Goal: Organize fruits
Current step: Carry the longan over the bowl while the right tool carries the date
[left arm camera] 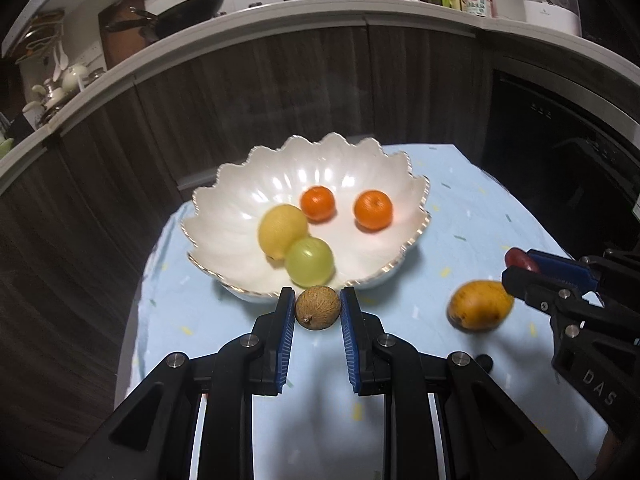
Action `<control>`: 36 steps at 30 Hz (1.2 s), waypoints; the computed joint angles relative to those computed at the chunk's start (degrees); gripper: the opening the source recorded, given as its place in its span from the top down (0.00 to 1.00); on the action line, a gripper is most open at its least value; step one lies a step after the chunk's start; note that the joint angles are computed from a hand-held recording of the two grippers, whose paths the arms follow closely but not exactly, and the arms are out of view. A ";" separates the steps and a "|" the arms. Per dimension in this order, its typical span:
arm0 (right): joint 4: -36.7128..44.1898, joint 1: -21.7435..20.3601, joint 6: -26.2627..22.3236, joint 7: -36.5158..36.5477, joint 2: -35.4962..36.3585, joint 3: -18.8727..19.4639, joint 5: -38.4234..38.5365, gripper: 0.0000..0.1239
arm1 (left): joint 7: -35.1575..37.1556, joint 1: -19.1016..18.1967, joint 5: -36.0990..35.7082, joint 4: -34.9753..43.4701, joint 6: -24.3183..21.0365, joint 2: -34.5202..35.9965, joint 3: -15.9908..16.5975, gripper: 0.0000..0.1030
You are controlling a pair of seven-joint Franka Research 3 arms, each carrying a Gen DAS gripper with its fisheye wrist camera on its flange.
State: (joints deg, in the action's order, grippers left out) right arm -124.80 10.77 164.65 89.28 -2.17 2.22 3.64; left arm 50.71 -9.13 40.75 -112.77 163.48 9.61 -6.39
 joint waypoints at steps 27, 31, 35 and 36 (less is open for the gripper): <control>21.58 1.48 -3.57 -11.32 16.59 0.10 9.80 0.84 | 1.26 1.05 -2.72 13.14 -1.67 9.85 3.09 0.77; 23.75 1.76 -4.12 -11.86 18.34 -0.16 10.14 0.84 | 2.05 0.71 -3.31 15.11 -2.35 11.58 3.64 0.77; 25.51 1.98 -5.23 -11.94 19.89 -0.50 9.82 0.84 | 2.79 0.56 -4.41 16.66 -3.30 12.96 3.81 0.77; 26.18 2.01 -5.87 -11.89 20.44 -0.58 9.69 0.84 | 2.88 0.53 -4.64 16.92 -3.45 13.22 3.86 0.77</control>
State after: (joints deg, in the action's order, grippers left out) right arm -98.63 12.78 158.78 77.39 18.28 1.63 13.33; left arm 53.59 -8.60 36.11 -95.85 160.03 22.83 -2.53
